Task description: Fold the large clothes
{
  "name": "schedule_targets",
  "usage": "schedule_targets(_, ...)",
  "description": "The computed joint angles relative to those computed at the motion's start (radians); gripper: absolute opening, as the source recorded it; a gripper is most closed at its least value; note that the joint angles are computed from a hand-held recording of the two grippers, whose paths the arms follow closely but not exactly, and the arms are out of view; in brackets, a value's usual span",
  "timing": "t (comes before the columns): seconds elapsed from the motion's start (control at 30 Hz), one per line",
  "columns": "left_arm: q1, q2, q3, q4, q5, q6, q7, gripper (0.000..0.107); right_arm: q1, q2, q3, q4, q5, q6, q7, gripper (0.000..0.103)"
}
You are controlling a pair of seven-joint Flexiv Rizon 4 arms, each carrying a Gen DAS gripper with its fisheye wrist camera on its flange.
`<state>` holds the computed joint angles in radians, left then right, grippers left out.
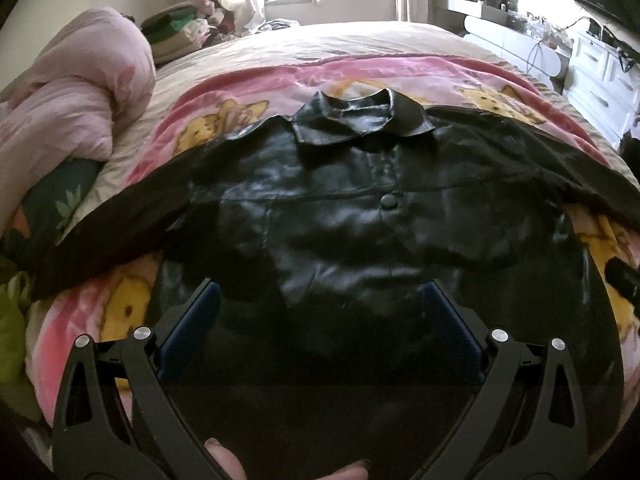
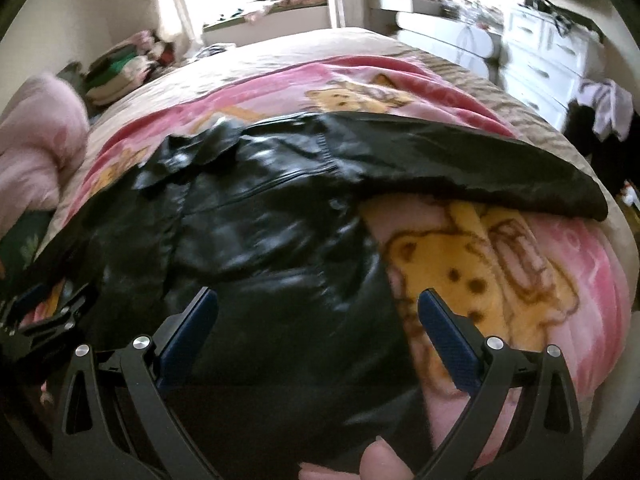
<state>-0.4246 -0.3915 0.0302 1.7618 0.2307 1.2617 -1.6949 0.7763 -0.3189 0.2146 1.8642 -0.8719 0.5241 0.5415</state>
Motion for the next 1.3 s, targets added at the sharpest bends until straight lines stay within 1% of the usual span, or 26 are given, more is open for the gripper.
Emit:
schedule_targets(0.17, -0.016, -0.056, -0.010, -0.081, -0.007, -0.037, 0.010, 0.095, -0.041, 0.046, -0.003, 0.065, 0.023, -0.001, 0.046, 0.099)
schedule_targets(0.3, -0.017, -0.104, -0.041, -0.149, -0.046, -0.078, 0.056, 0.095, -0.087, 0.093, 0.005, 0.132, 0.050, 0.017, 0.114, 0.099)
schedule_targets(0.37, -0.013, -0.123, -0.059, -0.171, -0.076, -0.088, 0.083, 0.095, -0.117, 0.123, 0.007, 0.180, 0.055, 0.045, 0.165, 0.099)
schedule_targets(0.47, -0.023, -0.156, -0.070, -0.220, -0.108, -0.132, 0.111, 0.095, -0.164, 0.168, 0.010, 0.258, 0.060, 0.096, 0.254, 0.099)
schedule_targets(0.6, -0.061, -0.208, -0.047, -0.299, -0.105, -0.175, 0.093, 0.095, -0.233, 0.242, 0.014, 0.381, 0.044, 0.182, 0.412, 0.099)
schedule_targets(0.7, -0.068, -0.239, -0.058, -0.342, -0.122, -0.211, 0.097, 0.095, -0.283, 0.300, 0.020, 0.454, 0.035, 0.202, 0.498, 0.099)
schedule_targets(0.83, -0.083, -0.274, -0.058, -0.386, -0.130, -0.237, 0.091, 0.095, -0.351, 0.376, 0.033, 0.533, 0.056, 0.203, 0.565, 0.099)
schedule_targets(0.9, -0.092, -0.289, -0.052, -0.408, -0.129, -0.251, 0.083, 0.095, -0.391, 0.402, 0.027, 0.577, 0.052, 0.252, 0.601, 0.099)
schedule_targets(0.93, -0.094, -0.295, -0.052, -0.417, -0.131, -0.257, 0.079, 0.095, -0.413, 0.422, 0.025, 0.610, 0.052, 0.293, 0.635, 0.099)
schedule_targets(1.0, -0.096, -0.306, -0.055, -0.431, -0.138, -0.269, 0.073, 0.095, -0.472, 0.448, 0.012, 0.674, -0.038, 0.399, 0.743, 0.099)
schedule_targets(1.1, -0.100, -0.319, -0.052, -0.451, -0.138, -0.279, 0.067, 0.095, -0.539, 0.472, 0.003, 0.730, -0.150, 0.470, 0.844, 0.099)
schedule_targets(1.17, -0.103, -0.327, -0.049, -0.465, -0.136, -0.285, 0.062, 0.095, -0.597, 0.484, -0.016, 0.765, -0.291, 0.529, 0.974, 0.099)
schedule_targets(1.2, -0.101, -0.328, -0.050, -0.466, -0.138, -0.284, 0.063, 0.095, -0.616, 0.489, -0.022, 0.773, -0.344, 0.542, 1.024, 0.098)
schedule_targets(1.27, -0.099, -0.335, -0.053, -0.479, -0.143, -0.290, 0.062, 0.095, -0.639, 0.495, -0.027, 0.773, -0.425, 0.534, 1.091, 0.085)
schedule_targets(1.3, -0.095, -0.339, -0.057, -0.486, -0.149, -0.291, 0.065, 0.095, -0.637, 0.499, -0.022, 0.770, -0.413, 0.513, 1.078, 0.073)
